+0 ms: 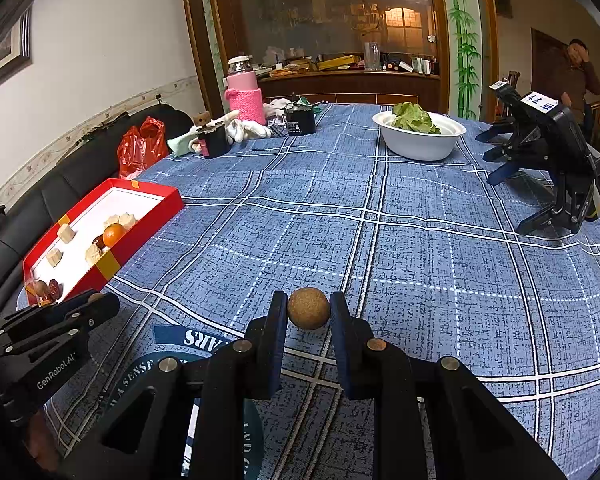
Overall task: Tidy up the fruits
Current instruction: 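Lift both brown nuts with both tools above the table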
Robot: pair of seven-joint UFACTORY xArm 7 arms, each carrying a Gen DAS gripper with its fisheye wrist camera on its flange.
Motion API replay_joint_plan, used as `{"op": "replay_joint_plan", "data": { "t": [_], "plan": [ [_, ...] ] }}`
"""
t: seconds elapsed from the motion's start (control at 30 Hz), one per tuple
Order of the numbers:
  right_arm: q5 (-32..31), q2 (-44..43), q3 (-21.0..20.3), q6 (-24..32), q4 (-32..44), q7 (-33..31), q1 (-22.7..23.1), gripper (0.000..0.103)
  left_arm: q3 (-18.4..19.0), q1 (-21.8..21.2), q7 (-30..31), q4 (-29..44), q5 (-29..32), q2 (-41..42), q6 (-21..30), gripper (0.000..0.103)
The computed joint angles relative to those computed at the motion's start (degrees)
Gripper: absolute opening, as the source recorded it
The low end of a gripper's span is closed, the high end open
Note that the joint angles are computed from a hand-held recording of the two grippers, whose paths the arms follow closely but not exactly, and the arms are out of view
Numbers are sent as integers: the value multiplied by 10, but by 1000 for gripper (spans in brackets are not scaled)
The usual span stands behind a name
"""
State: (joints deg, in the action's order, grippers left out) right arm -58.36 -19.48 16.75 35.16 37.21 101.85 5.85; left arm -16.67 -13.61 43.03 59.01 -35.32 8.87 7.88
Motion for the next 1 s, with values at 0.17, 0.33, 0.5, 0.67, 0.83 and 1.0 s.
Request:
{"op": "replay_joint_plan", "data": {
  "t": [0.17,0.33,0.5,0.67,0.83,1.0],
  "plan": [
    [1,4,0,3,2,-2,1,22,-2,3,6,0,-9,-1,3,21],
    [5,6,-2,8,5,-10,6,22,-2,8,22,3,-30,-3,12,21],
    [10,15,2,10,21,-25,13,22,5,8,30,10,-45,-4,17,21],
    [-1,44,6,12,59,-37,28,22,10,12,41,14,-64,-7,22,21],
    [-17,74,2,15,95,-42,50,22,19,16,43,21,-74,-7,25,21],
    [-22,95,-9,17,117,-48,71,22,24,21,46,26,-82,-7,30,21]
  ]
}}
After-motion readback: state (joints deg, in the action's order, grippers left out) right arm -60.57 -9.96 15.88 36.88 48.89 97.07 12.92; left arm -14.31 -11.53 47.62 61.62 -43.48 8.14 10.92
